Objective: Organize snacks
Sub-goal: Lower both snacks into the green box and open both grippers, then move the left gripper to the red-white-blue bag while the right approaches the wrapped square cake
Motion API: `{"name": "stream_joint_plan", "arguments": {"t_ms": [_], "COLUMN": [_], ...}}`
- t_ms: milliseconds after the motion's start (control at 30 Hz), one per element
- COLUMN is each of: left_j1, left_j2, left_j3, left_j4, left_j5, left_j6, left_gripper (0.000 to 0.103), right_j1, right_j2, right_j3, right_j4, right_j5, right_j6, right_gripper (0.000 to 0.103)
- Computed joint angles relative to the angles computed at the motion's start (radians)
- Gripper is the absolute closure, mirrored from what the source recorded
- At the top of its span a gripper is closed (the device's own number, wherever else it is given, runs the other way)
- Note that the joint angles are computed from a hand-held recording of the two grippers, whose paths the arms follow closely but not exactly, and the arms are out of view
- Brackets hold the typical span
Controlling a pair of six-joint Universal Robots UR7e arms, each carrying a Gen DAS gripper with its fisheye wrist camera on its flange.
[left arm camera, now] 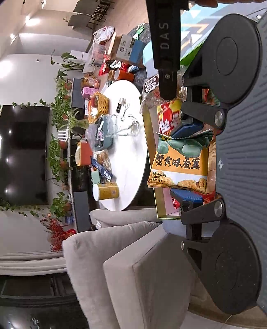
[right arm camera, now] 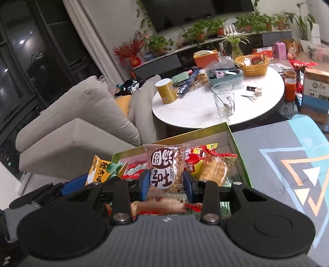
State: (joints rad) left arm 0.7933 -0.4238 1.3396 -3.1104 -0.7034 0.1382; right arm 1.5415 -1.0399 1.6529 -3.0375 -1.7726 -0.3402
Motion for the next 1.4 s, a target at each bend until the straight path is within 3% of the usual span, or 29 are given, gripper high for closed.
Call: {"name": "stream_joint_plan", "arguments": {"t_ms": [167, 333, 667, 1033, 1400], "left_j1": [0.039, 0.063, 0.058, 0.01, -0.057], "left_j2": [0.061, 0.096, 0.084, 0.041, -0.081], "left_j3": [-0.104, -0.161, -0.145, -0.062, 0.178], "left_j4": [0.057, 0.085, 0.094, 0.022, -0.013], "left_j5": [-0.008, 0.002, 0.024, 0.062, 0.038], "left_j6": [-0.001, -0.028, -0.05, -0.018, -0.116], "left_gripper": [0.052, 0.042, 0.037, 0.02, 0.02], "right_j1": [-0.01, -0.028, -0.023, -0.017, -0.007], "right_j2": [0.054, 0.086, 0.07, -0.007, -0.125], "right_j3": [-0.049, -0.078, -0.047, 0.045, 0.178], "right_j4": [0.002, 0.011, -0.035, -0.06, -0.117], "right_j5": [-0.024, -0.002, 0.014, 0.003, -0.005], "right_j6": [0.019, 0.044, 0.035, 0.018, 0.008], "right_gripper": [0.065, 0.063, 0.063, 0.06, 0.055]}}
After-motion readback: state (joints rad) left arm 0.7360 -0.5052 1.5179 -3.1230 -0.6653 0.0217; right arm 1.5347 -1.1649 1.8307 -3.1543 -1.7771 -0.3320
